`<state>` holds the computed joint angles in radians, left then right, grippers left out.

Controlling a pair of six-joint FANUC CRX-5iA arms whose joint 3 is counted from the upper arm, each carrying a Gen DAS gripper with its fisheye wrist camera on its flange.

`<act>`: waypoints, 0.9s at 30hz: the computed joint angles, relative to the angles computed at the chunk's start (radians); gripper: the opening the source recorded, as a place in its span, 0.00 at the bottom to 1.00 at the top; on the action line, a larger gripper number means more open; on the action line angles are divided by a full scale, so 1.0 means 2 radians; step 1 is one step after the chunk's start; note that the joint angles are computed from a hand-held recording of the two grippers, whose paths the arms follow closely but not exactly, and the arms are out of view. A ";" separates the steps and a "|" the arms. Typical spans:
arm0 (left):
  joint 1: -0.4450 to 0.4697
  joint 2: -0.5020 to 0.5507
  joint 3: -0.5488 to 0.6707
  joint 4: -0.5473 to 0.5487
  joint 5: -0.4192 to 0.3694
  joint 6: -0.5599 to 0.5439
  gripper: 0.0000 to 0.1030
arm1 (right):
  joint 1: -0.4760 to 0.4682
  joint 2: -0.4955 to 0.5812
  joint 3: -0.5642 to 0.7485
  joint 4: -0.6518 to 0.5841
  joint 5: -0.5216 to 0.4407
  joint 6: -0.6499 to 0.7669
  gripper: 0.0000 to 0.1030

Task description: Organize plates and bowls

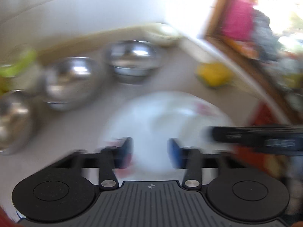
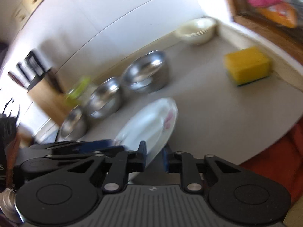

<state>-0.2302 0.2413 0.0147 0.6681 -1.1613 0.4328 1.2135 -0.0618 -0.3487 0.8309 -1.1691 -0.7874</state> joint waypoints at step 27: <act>-0.019 0.035 0.035 -0.078 0.050 0.074 0.83 | -0.046 -0.005 -0.025 -0.043 0.042 0.043 0.43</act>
